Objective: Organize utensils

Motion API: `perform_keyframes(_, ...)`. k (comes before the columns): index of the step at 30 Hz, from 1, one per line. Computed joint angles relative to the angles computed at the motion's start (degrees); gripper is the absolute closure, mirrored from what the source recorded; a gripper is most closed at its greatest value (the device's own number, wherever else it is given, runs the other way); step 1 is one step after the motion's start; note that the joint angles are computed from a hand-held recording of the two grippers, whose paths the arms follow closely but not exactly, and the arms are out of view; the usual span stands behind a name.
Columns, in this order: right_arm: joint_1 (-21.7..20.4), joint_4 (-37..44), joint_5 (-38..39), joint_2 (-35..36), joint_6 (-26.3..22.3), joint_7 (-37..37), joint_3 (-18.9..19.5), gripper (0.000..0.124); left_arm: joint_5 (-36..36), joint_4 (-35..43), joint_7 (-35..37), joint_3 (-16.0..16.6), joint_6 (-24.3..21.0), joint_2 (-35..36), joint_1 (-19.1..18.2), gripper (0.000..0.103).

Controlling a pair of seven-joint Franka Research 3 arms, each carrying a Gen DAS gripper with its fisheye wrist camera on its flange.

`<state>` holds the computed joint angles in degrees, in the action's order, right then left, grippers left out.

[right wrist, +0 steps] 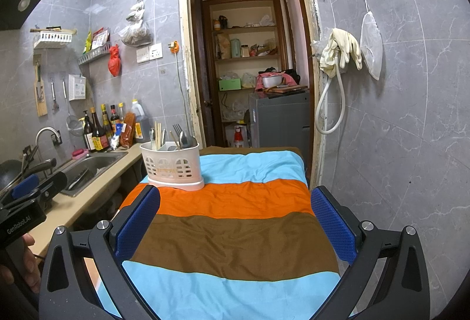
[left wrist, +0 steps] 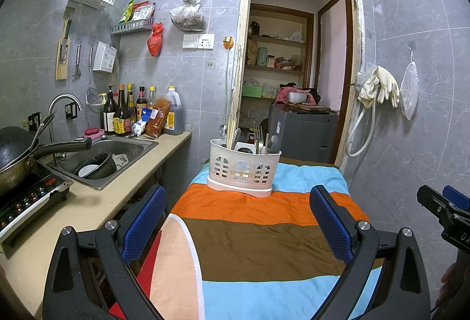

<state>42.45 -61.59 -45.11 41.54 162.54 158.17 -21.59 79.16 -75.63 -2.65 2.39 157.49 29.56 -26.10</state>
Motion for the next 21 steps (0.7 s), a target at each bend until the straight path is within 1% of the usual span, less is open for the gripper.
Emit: perform_keyframes(21,0.1,0.1,0.3,0.1,0.0,-0.1,-0.1,0.021,0.4,-0.1,-0.5,0.0,0.1,0.0,0.0,0.007)
